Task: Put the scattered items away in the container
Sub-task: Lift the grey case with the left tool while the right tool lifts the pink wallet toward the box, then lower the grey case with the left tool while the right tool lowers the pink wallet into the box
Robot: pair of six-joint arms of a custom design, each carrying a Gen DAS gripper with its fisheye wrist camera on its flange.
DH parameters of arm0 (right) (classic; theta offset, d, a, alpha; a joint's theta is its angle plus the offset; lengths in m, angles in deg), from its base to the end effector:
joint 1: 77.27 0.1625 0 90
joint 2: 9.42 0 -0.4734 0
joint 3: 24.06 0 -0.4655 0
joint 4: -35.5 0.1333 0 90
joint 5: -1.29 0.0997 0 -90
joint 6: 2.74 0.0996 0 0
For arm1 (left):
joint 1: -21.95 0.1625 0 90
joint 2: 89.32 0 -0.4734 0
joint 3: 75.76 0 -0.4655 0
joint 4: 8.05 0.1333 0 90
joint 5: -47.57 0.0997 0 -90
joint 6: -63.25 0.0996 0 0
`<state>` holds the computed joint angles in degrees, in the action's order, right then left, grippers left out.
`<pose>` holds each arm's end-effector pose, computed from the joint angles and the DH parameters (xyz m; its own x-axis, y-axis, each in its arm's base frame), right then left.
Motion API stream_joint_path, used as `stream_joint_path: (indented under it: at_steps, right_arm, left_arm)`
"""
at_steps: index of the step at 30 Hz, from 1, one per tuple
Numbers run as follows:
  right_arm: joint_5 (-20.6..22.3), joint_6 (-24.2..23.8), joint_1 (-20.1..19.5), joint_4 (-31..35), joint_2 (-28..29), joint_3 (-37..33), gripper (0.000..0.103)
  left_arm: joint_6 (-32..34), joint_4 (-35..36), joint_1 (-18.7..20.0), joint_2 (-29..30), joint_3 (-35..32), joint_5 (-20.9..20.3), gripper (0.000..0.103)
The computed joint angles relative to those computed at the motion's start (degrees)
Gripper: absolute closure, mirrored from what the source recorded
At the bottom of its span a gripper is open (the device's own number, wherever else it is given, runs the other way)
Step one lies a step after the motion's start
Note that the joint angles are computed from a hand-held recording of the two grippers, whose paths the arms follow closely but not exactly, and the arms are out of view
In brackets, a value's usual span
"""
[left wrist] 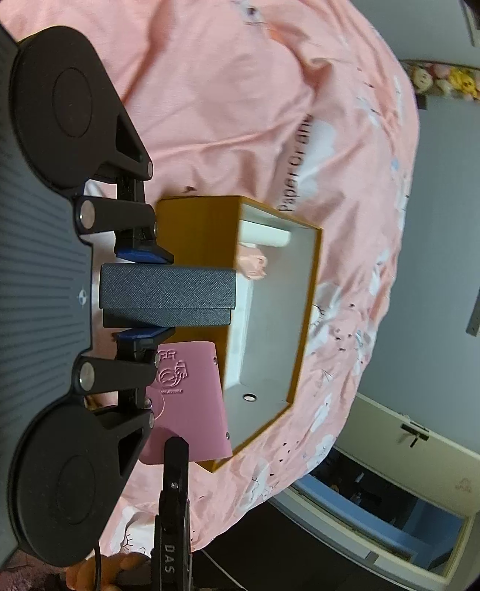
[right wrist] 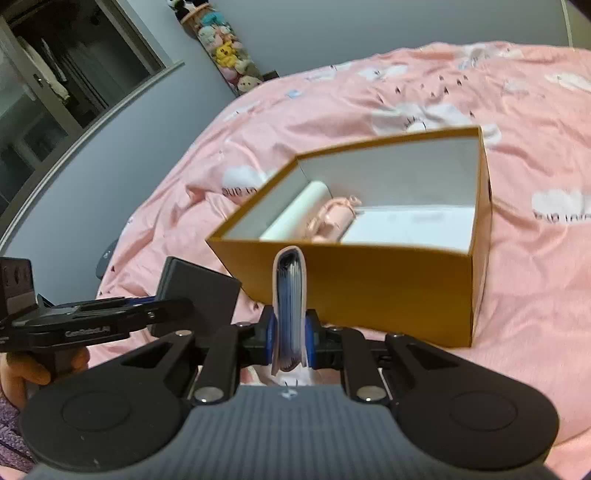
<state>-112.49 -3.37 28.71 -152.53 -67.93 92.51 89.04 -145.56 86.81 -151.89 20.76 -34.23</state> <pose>0.2626 -0.5786 0.1654 -0.9487 -0.0110 0.3161 -0.2214 0.7367 -0.6389 -0.1742 -0.7183 0.2503 -0.6399 0.7342 -0.2269 0.7679 0.6226 -0.1508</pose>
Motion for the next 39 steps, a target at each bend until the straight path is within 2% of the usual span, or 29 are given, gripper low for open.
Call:
stream_joint_path:
  at_steps: [13,20,27,32,39]
  right_arm:
    - [-2.0,-4.36,1.27,-2.44,-0.54,-4.49,0.085]
    - [-4.39,-6.37,1.08,-1.85,-0.23,-7.91,0.085]
    - [-5.78,-3.1,-1.88,5.59,1.42,-12.94,0.085]
    - [-6.23,-1.61,-4.13,9.95,3.27,-15.69,0.085]
    - [-5.73,0.54,-6.52,16.24,5.38,-19.38,0.085]
  left_arm:
    - [5.04,-3.41,-3.19,3.01,-3.82,0.03,0.065]
    - [4.01,-1.58,-3.12,6.67,-8.84,-1.42,0.065]
    - [1.5,4.28,-2.54,12.63,-15.56,-2.59,0.065]
    - [1.3,7.25,-2.37,17.19,-19.18,-1.52,0.065]
    - [-0.02,8.27,-1.89,22.41,-24.12,-0.89,0.065]
